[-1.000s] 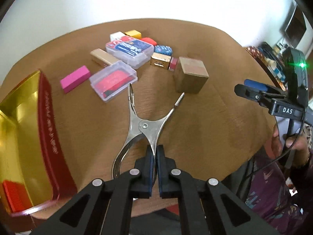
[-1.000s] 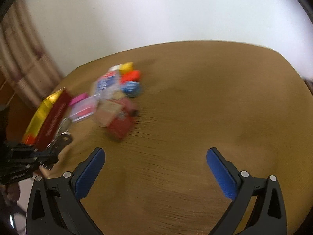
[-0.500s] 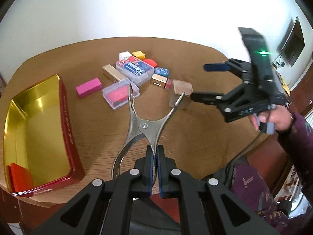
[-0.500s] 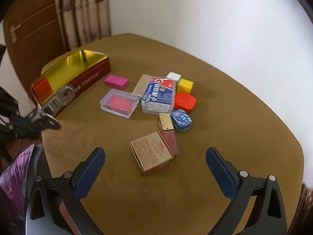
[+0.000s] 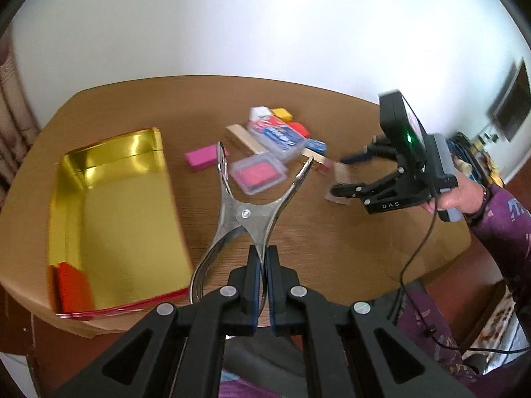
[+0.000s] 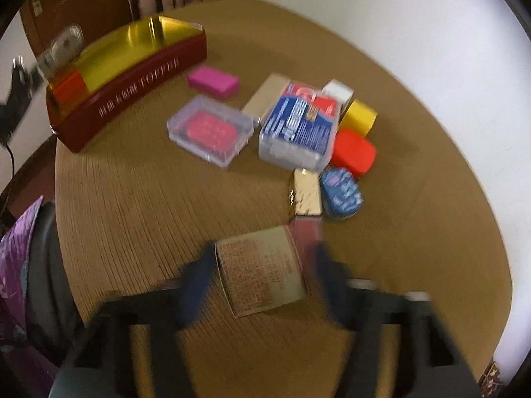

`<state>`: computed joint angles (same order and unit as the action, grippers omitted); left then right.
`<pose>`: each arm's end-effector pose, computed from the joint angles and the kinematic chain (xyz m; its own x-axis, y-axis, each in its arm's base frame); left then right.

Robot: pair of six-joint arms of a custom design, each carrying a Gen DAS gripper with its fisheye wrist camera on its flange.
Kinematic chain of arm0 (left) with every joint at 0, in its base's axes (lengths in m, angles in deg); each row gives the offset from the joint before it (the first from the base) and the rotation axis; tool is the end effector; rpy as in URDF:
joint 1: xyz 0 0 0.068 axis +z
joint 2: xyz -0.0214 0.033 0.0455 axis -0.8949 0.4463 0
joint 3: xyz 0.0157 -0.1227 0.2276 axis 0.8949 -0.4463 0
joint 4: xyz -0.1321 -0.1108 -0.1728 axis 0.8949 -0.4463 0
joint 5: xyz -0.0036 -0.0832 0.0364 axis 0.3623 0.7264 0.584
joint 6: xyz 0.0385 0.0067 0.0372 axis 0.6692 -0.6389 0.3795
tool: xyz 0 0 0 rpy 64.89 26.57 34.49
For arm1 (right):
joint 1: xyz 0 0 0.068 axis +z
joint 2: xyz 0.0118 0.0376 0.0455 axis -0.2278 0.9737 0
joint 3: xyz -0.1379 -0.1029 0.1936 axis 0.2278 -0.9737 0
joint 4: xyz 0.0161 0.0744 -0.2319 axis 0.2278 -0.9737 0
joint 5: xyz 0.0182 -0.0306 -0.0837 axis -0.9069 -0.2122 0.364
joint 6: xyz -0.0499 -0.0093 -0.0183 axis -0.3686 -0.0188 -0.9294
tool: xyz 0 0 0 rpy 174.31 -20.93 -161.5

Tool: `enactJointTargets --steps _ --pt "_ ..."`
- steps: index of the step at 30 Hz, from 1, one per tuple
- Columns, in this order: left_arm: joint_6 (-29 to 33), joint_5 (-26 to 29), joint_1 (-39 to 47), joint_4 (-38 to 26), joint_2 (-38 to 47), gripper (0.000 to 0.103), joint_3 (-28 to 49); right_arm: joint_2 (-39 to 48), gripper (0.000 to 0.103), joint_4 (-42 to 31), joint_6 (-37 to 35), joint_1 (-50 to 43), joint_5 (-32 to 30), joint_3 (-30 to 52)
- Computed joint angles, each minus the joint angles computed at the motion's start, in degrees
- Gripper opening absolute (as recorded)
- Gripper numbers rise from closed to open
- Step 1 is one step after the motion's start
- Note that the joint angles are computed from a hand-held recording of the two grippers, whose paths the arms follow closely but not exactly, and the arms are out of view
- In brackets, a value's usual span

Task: Organize rigid objects
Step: 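Carry the clip into the gold tray and open left gripper while right grasps the cardboard box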

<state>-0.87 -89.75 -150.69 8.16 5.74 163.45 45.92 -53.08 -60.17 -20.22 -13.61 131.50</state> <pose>0.0258 -0.1901 0.3520 -0.8343 0.1344 -0.5347 0.2728 0.9434 -0.1885 0.3029 -0.0268 0.2702 -0.4633 -0.8153 -0.3472 -0.8585 0.5102 -0.0525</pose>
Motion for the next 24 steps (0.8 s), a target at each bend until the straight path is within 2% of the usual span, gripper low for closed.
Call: enactJointTargets --steps 3,6,10,11,15,19,24 --pt "-1.59 -0.93 1.45 -3.73 -2.47 0.003 -0.32 -0.49 0.046 -0.21 -0.13 -0.03 -0.22 -0.33" --pt "-0.14 -0.38 6.08 -5.97 -5.72 0.003 -1.92 -2.44 0.046 -1.38 -0.17 -1.10 -2.88 -0.40" --pt "11.63 5.94 21.57 -3.01 -11.67 0.003 -6.88 -5.25 0.046 -5.49 0.33 -3.62 -9.96 0.82" --pt "17.23 9.33 28.56 -1.19 -12.88 0.003 -8.62 -6.16 0.046 -6.62 0.49 -4.44 -11.96 0.99" --pt "32.59 18.43 48.86 4.65 -13.59 0.003 -13.72 -9.02 0.046 -12.02 0.91 -7.45 -19.46 1.37" --pt "40.60 21.07 58.32 9.15 -9.52 0.004 -16.24 -11.30 0.046 -15.07 1.51 -7.34 -22.87 1.66" --pt "44.09 21.64 62.92 12.82 -4.82 0.004 -17.60 -13.18 0.046 -18.21 2.42 -5.30 -24.73 4.04"
